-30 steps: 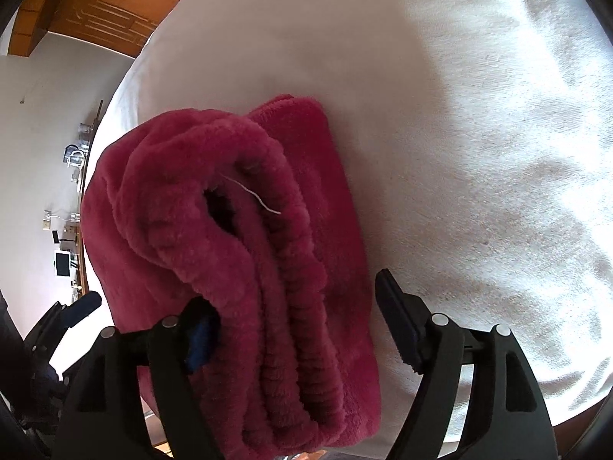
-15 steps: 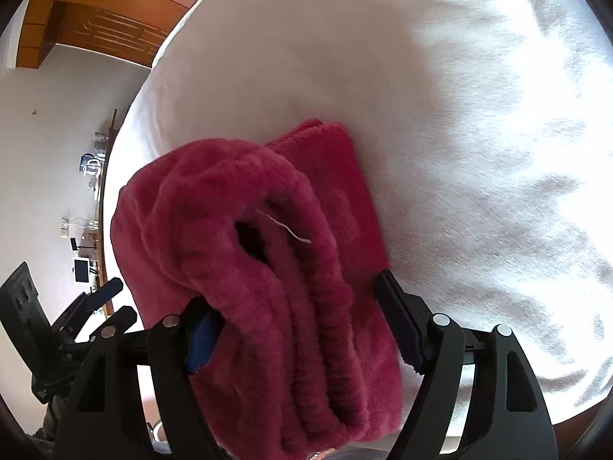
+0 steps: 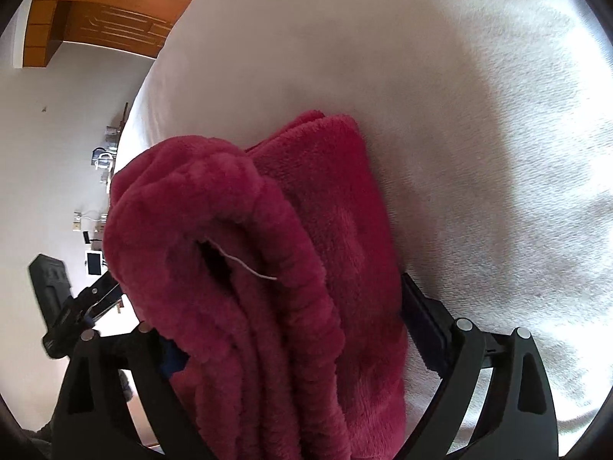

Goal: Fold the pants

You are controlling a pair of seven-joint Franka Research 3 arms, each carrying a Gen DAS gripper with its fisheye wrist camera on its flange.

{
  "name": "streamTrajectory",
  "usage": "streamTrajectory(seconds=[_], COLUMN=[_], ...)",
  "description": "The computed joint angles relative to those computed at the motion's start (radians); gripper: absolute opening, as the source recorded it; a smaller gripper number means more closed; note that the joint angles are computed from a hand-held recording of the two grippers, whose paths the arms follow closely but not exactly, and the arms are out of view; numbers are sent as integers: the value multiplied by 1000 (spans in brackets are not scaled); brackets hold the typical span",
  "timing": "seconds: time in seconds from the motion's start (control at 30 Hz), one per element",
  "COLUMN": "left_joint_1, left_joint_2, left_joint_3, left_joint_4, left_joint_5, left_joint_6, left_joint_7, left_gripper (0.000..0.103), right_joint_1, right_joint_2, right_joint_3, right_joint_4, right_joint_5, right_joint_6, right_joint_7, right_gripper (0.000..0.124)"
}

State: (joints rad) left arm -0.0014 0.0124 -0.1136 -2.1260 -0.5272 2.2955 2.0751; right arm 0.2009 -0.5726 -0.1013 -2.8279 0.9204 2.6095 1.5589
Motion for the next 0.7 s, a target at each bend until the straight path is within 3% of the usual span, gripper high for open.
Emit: streamTrajectory(seconds=[0.2,0.57,0.6,0.7], left_joint_1=[41,99,105,126], left_joint_2=[76,179,193,210], left_joint_3=[9,-21,-24,-34], left_joint_4=[62,157,170,191], left_joint_5=[-84,-134,-147,-207], left_joint_6=[-113,-260,-281,-344], left_joint_7=[20,-17,-25,-15], left_gripper=[98,98,97,78], right_joint_1=[2,9,4,-7], right_joint_2=[29,133,128,104], right_joint_3=[-42,-8,-5,7], right_joint_4=[33,76,77,76], right_joint_5=[29,152,148,129], right_joint_6=[-44,-9,-16,-30], right_joint_7=[-79,-126,-124,-98], right_gripper=[93,92,86,69])
